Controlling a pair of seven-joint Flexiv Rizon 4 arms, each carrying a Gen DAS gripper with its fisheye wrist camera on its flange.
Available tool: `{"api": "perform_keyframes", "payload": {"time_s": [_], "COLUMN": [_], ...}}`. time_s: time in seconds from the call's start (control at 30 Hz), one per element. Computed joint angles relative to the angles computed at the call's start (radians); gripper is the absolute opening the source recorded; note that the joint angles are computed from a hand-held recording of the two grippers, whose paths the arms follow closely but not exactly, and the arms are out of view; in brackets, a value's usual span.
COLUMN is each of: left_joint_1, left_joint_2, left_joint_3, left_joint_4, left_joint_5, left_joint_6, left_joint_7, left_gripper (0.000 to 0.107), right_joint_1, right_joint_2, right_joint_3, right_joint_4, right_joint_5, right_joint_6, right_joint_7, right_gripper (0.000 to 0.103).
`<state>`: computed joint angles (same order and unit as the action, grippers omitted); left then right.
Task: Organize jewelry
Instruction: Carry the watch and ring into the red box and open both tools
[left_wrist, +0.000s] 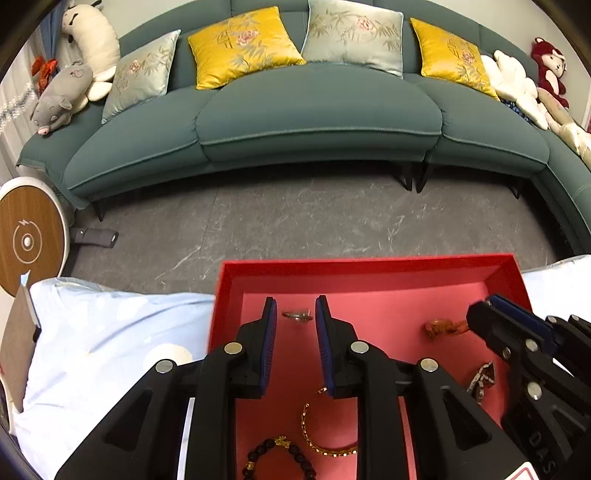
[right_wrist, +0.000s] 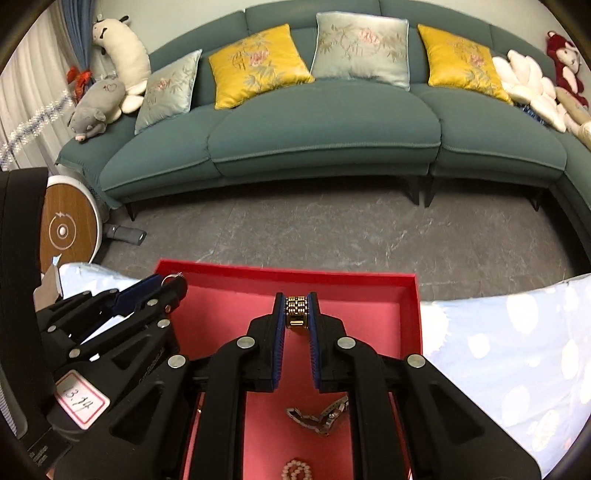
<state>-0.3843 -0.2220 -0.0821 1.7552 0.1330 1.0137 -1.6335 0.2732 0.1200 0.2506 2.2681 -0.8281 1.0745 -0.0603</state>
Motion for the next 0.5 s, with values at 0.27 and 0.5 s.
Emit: {"api": "perform_keyframes", "payload": {"time_s": [0.27,0.5], "left_joint_1": [0.027,0.07], "left_joint_2": [0.104,0.356], "left_joint_3": [0.007,0.023], "left_joint_4": [0.12,0.34], "left_joint_5": [-0.028,-0.173], "left_joint_6": [0.073,0.115], "left_joint_7": [0.009,0.156], "left_gripper": [0.066,0.066], "right_joint_1": [0.018,0.046], "right_joint_2": [0.097,0.317], "right_joint_3": [0.042,0.151], "right_joint_4": [0.062,0.113], "right_joint_5": [0.128,0.163], "right_joint_6": [-0.021,-0.151], "right_joint_7": [-0.074,-0.072], "right_gripper": [0.026,0.035]}}
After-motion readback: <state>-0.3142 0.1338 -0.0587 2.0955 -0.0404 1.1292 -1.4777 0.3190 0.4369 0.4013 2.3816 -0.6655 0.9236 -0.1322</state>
